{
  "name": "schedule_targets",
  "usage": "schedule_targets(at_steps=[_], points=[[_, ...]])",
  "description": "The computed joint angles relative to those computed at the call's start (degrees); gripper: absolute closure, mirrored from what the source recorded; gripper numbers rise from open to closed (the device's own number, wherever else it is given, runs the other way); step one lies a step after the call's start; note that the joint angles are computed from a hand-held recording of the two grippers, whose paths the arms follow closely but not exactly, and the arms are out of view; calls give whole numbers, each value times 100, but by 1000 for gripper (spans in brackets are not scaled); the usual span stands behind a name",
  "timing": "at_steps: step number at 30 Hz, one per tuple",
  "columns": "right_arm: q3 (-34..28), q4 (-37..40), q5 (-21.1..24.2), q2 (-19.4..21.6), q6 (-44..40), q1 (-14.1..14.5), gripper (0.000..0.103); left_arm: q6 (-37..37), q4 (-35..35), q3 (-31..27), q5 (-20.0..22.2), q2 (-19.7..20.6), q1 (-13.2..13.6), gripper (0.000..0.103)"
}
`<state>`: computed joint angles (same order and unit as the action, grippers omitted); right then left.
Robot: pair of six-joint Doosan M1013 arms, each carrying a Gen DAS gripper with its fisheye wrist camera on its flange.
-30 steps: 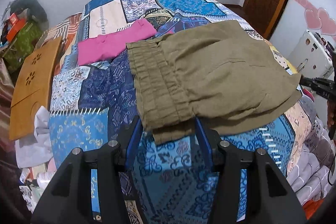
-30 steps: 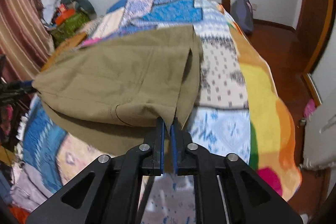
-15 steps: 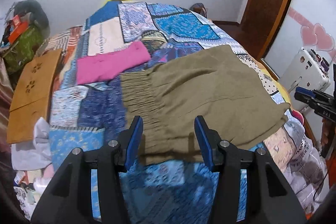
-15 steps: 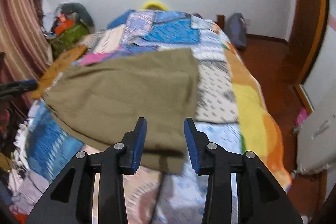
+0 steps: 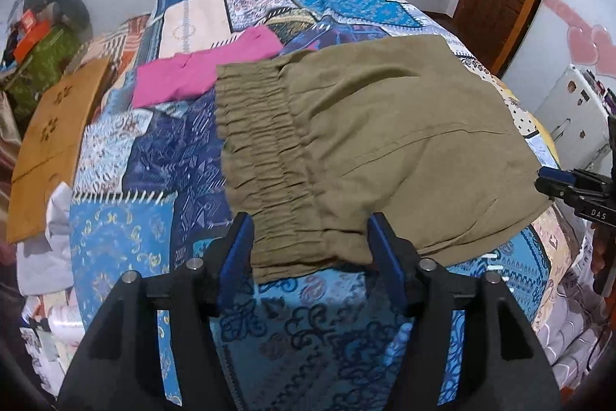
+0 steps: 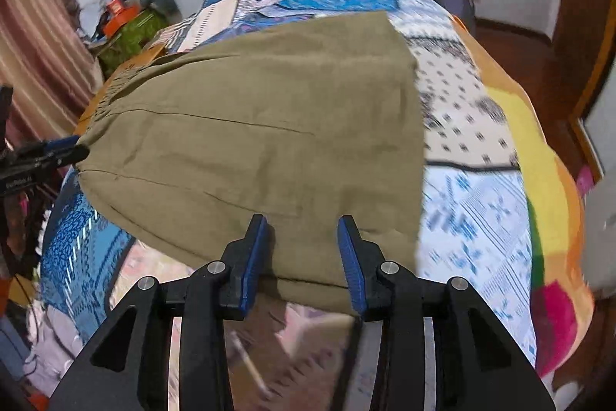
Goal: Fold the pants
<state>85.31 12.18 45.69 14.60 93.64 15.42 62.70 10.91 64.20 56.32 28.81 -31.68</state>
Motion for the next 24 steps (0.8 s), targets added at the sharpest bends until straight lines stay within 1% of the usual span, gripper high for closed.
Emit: schedule_targets(at_steps=[3,6,10,13,15,19,24], points=[[-82,-39,197,4,-55,5,66,-53,-125,-34,21,-30,38,40],[-323,-251,432,63,-88,53,63,-132,62,-138,19,-63,39,40],[-507,-411,337,64,-145,15,63,-350,468,-442,63,2,95,40],[-674,-400,168,108,-131,-76,60,-425,611,-799,242,185,170,40],[-838,-546,105,194,4,-120,58,-409,507,-1053,321,336,247,40],[-1216,-634,143,445,35,-207,58,-318,126,-1576,511,692,406,40],[-1721,-596,248,868,-122,-305,58,-94,-127,-2072,810,1081,496,40]])
